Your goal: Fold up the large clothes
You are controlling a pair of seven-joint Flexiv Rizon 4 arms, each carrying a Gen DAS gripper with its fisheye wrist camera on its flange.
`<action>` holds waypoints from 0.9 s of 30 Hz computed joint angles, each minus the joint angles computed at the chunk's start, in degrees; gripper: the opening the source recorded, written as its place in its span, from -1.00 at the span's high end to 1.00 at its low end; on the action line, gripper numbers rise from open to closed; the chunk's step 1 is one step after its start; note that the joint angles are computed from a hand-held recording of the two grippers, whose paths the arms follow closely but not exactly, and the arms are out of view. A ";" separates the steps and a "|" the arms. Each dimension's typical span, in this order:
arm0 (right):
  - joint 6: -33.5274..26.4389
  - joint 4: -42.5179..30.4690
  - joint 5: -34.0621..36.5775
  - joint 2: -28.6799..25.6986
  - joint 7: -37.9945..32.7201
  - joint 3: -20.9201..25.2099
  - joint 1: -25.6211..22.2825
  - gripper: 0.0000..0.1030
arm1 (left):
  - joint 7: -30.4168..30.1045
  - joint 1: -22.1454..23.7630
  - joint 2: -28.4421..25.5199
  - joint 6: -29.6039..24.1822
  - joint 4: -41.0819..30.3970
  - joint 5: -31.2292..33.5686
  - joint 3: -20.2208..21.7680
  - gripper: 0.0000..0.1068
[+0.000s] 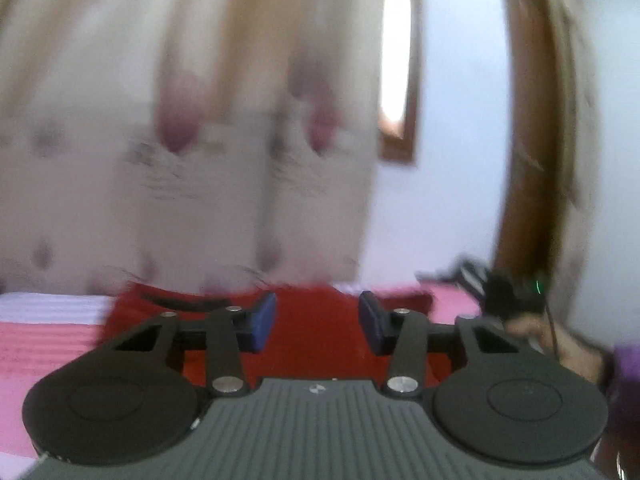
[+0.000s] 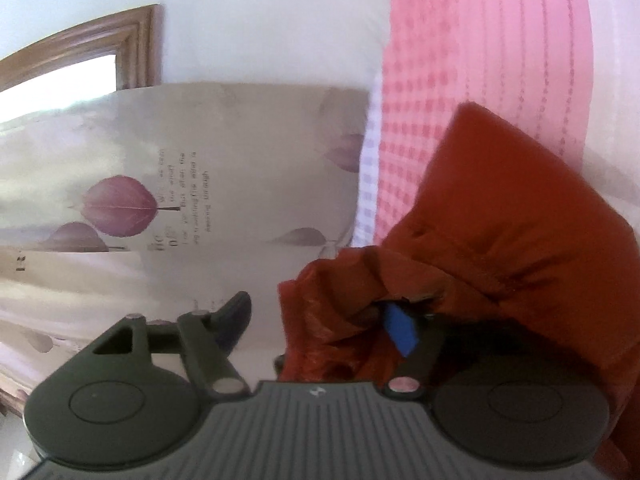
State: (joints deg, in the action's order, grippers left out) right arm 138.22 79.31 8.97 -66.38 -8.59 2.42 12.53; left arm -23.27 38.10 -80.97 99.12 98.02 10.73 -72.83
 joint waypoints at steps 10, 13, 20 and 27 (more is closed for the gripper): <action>-9.36 14.28 2.05 13.83 -39.13 -19.85 15.20 0.25 | -4.89 -17.62 6.36 -4.66 -19.53 -12.66 16.83 0.28; -17.17 12.78 -2.53 14.42 -47.18 -22.87 17.72 0.25 | -5.55 -22.15 7.44 -6.04 -25.02 -16.28 21.96 0.23; -36.54 3.67 -8.11 9.41 -53.25 -26.31 18.66 0.26 | -13.42 -32.62 7.88 -18.13 -39.33 -29.65 40.67 0.08; -40.03 1.43 -15.88 8.66 -51.50 -14.02 9.35 0.31 | -18.92 -35.42 4.50 -24.72 -46.32 -38.88 46.35 0.44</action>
